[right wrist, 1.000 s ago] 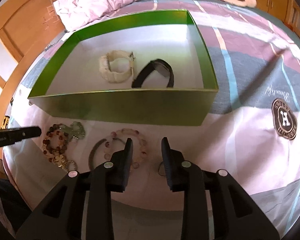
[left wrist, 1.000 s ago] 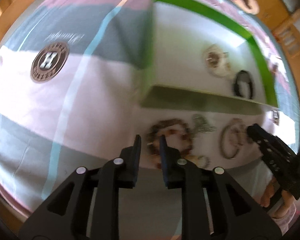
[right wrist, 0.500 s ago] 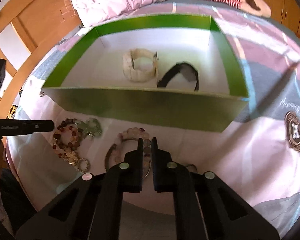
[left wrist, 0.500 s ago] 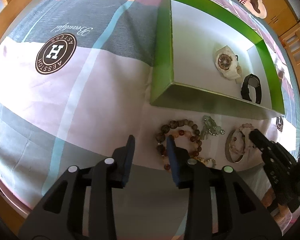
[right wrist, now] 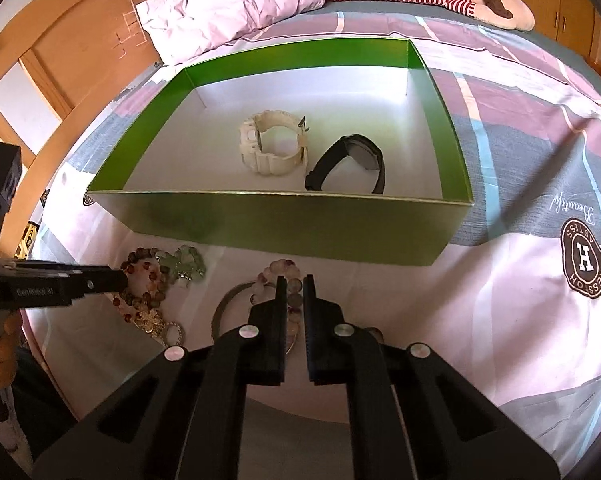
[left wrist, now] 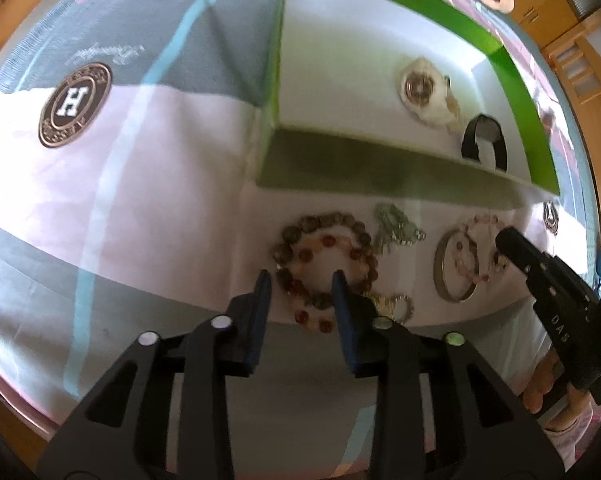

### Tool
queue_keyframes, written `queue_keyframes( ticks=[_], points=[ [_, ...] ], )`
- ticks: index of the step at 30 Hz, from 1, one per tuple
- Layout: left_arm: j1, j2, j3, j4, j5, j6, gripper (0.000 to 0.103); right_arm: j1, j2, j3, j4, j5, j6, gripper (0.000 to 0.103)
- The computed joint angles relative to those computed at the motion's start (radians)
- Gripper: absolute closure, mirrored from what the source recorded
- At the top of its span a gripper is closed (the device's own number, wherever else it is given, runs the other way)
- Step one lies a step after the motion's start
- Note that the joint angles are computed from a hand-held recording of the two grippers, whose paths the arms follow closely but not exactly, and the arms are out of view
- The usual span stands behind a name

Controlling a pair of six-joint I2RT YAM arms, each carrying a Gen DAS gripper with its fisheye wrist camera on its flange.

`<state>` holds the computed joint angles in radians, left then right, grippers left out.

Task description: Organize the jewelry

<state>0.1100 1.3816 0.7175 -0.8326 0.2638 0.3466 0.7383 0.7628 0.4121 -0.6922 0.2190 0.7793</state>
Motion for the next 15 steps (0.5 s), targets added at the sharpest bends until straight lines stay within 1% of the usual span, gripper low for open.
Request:
queue_keyframes(
  ticks=[2, 4, 5, 9, 11, 15],
  points=[
    [-0.017, 0.001, -0.012, 0.010, -0.018, -0.007, 0.081, -0.002, 0.002, -0.002, 0.002, -0.002, 0.000, 0.095],
    [-0.028, -0.005, -0.021, 0.016, -0.031, -0.011, 0.093, 0.004, 0.007, 0.000, 0.003, 0.001, 0.005, 0.095],
    [-0.025, -0.008, -0.019, 0.013, -0.028, -0.005, 0.095, 0.004, 0.007, 0.000, 0.003, 0.001, 0.005, 0.095],
    [-0.032, -0.054, -0.022, -0.004, 0.000, 0.015, 0.096, 0.005, 0.003, 0.001, 0.005, 0.004, 0.004, 0.095],
    [-0.024, -0.094, -0.019, -0.022, 0.038, 0.025, 0.096, 0.004, -0.003, 0.003, 0.000, 0.004, 0.003, 0.095],
    [0.025, -0.178, 0.008, -0.080, 0.143, 0.078, 0.096, 0.031, -0.015, 0.029, -0.031, 0.026, 0.013, 0.095]
  ],
)
